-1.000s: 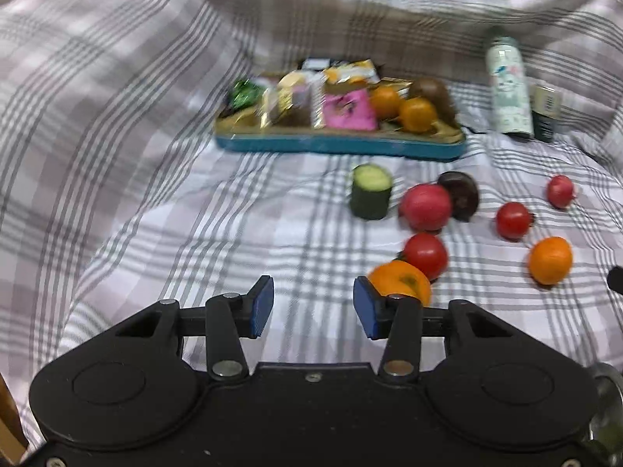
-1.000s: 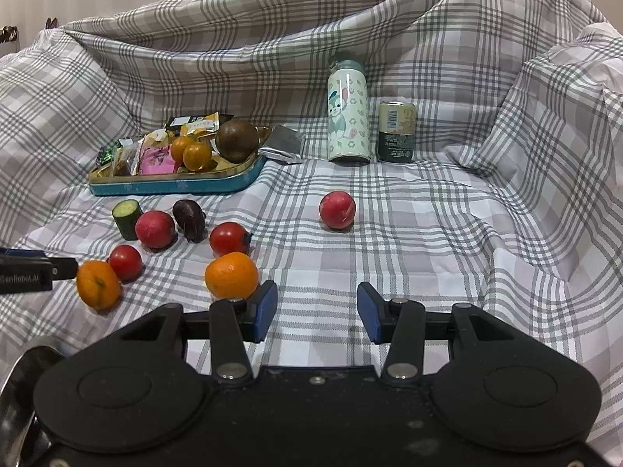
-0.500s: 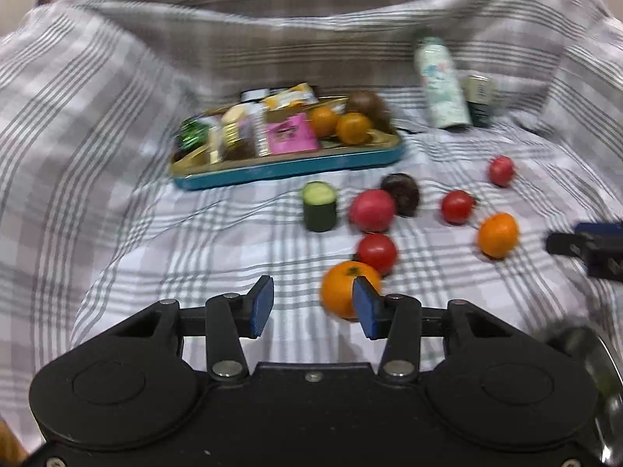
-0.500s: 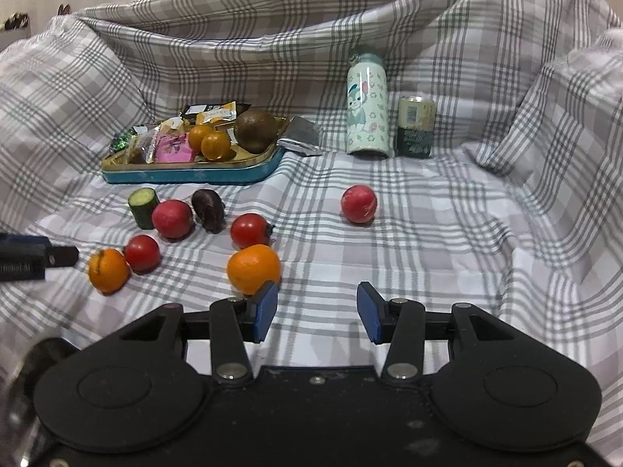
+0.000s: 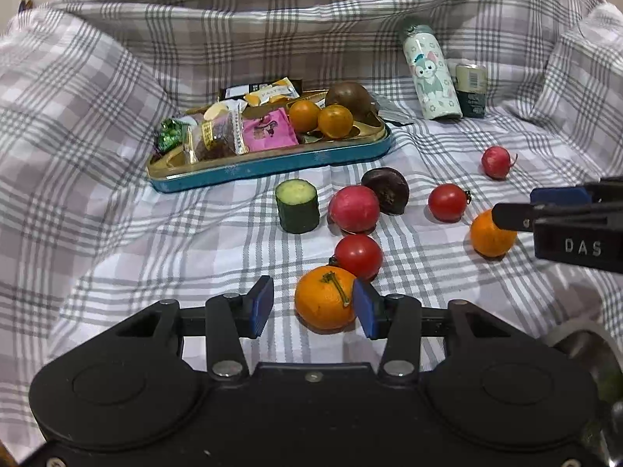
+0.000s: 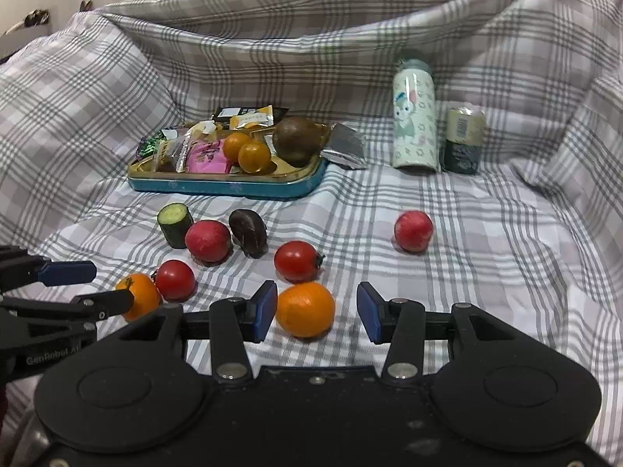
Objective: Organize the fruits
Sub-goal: 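Grasp the mandarin orange with the left gripper and lift it, then grasp the second orange with the right gripper while the left holds its mandarin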
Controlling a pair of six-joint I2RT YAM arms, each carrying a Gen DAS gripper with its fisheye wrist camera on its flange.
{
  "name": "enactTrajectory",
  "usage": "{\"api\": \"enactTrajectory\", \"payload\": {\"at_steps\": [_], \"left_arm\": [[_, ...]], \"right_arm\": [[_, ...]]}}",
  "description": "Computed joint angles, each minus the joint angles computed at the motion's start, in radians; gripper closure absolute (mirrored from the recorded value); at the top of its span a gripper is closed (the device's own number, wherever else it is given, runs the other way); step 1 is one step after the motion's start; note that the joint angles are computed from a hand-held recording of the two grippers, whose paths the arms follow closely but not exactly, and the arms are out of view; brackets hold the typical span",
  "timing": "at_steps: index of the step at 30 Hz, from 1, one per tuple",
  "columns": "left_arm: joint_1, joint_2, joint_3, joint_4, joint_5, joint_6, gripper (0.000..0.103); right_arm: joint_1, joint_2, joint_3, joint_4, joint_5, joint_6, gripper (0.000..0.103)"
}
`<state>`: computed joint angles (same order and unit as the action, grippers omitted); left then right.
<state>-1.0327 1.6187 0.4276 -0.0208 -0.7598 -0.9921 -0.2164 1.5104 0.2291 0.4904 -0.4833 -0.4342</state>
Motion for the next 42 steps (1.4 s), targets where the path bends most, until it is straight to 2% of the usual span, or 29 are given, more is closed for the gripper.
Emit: {"api": "enactTrajectory", "payload": {"at_steps": [3,7,12,21,27,38,42], "left_arm": [[0.003,0.001,-0.027,0.064,0.0,0.01,0.049],[0.005,0.015,-0.046,0.121,-0.006,0.021,0.048],[0.048,0.041,-0.054,0.183,0.052,0.049,0.047],[0.044,0.081,-0.034,0.179,0.035,0.036,0.047],[0.071,0.098,-0.033,0.201,0.069,0.051,0.047],[0.087,0.09,-0.055,0.246,0.085,0.043,0.052],[0.09,0.083,-0.06,0.245,0.08,0.036,0.053]], "right_arm": [[0.017,0.039,-0.001,0.052,0.013,0.004,0.055],[0.014,0.086,0.022,0.052,0.007,0.018,0.055],[0.015,0.107,0.027,0.062,-0.002,0.033,0.054],[0.029,0.128,0.022,0.086,-0.005,0.021,0.052],[0.033,0.135,0.034,0.063,-0.008,0.015,0.051],[0.089,0.184,0.018,0.144,0.067,0.011,0.05],[0.088,0.199,0.034,0.134,0.072,0.032,0.052]]}}
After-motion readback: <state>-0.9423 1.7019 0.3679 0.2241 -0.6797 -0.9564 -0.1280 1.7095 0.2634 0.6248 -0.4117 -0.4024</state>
